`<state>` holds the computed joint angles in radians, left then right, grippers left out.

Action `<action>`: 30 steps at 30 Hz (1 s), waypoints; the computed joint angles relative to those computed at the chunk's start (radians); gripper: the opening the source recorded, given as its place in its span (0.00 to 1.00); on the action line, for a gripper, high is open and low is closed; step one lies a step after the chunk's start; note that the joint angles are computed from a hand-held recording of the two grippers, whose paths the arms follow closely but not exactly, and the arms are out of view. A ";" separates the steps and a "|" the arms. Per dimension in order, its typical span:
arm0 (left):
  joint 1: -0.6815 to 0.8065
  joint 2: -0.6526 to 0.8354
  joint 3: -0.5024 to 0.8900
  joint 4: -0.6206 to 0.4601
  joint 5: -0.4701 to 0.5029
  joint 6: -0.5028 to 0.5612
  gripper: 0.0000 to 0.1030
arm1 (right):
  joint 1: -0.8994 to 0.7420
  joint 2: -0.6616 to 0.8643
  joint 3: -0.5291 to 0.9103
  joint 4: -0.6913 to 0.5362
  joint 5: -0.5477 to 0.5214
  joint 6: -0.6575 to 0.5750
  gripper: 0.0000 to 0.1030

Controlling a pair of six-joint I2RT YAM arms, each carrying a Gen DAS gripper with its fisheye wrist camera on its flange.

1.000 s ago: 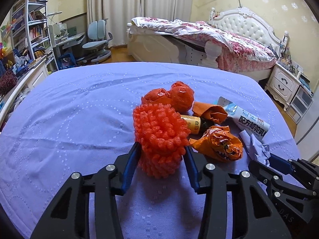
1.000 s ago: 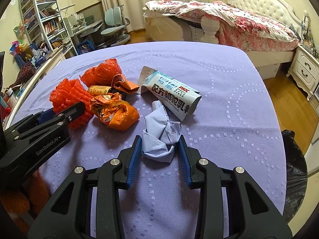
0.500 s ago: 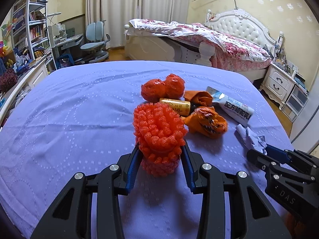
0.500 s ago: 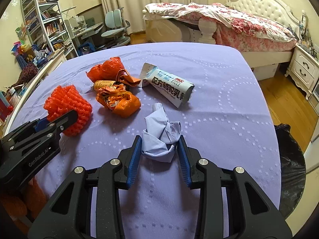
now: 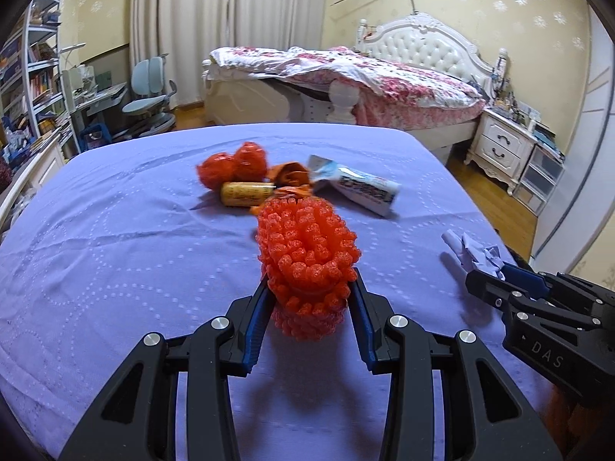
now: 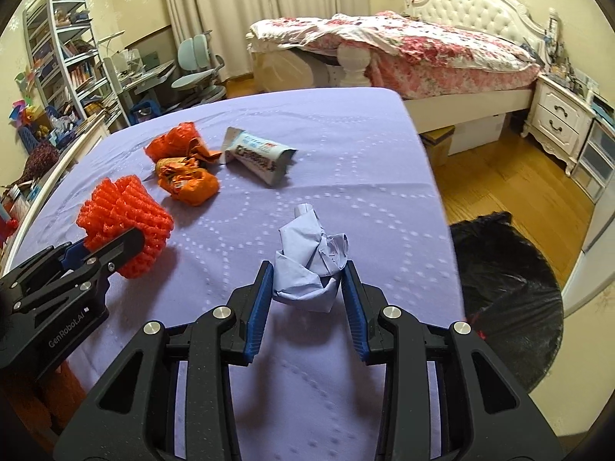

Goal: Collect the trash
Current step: 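Carry the blue paper and red foam net over the bin and open both grippers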

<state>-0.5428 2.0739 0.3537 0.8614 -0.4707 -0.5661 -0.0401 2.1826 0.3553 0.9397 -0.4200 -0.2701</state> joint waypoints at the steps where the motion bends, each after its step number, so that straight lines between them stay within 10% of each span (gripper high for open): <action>1: -0.024 -0.001 0.010 -0.011 -0.009 -0.008 0.39 | -0.023 -0.003 -0.004 0.000 -0.009 -0.008 0.34; 30: -0.283 0.223 0.660 -0.403 0.014 0.097 0.39 | -0.596 0.083 0.271 -0.221 -0.155 -0.178 0.34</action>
